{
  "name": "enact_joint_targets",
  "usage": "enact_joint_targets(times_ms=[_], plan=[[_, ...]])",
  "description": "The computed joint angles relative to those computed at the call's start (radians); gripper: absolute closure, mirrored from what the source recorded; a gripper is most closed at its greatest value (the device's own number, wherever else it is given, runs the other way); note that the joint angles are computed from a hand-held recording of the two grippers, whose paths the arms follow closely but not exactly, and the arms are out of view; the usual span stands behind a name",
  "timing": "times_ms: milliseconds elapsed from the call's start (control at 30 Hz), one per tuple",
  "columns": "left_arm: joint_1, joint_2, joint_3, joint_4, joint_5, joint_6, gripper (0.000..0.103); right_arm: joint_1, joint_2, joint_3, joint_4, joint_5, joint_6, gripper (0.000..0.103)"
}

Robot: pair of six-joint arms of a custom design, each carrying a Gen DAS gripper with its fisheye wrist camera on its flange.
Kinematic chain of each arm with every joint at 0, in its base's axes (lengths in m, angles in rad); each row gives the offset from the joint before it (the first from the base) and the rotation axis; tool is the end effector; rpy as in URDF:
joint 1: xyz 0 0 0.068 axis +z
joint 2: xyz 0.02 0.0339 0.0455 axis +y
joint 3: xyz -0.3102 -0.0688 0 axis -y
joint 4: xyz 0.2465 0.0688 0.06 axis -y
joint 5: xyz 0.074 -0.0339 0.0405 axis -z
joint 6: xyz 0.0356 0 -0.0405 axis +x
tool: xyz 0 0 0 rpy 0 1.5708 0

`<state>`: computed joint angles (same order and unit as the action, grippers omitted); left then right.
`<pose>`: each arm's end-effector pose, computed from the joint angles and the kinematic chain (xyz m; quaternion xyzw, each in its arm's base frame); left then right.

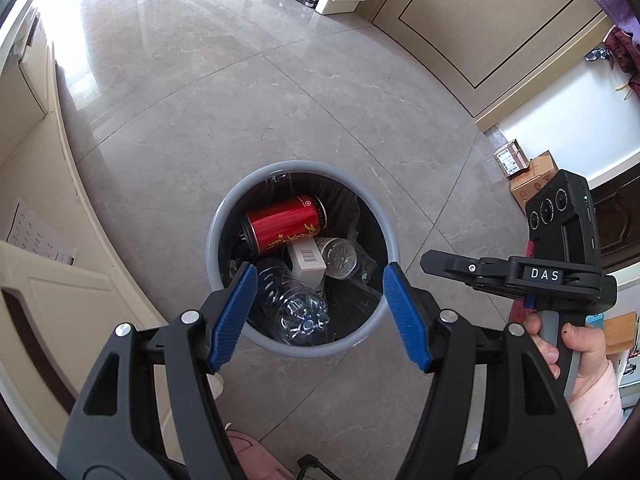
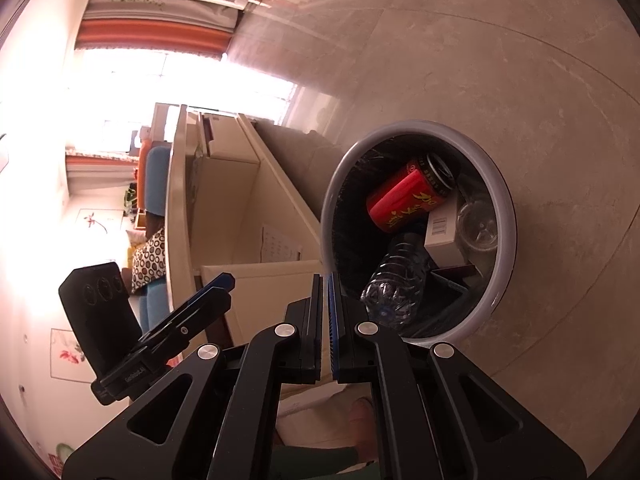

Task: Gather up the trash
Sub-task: 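Move both open tools back over the table toward the torn pink box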

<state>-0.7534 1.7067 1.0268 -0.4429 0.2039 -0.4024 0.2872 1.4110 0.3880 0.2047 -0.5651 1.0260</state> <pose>0.2420 -0.2369 0.2144 0.1916 0.9511 -0.2038 0.1309 0.2069 0.0810 0.1646 0.2270 0.8699 0.4208 0.1212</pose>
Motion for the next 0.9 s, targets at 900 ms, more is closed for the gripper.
enact_joint_targets(times_ms=[900], plan=[[-0.004, -0.567, 0.004, -0.287, -0.152, -0.081, 0.012, 0.367, -0.303, 0.47, -0.567, 0.332, 0.062, 0.058]])
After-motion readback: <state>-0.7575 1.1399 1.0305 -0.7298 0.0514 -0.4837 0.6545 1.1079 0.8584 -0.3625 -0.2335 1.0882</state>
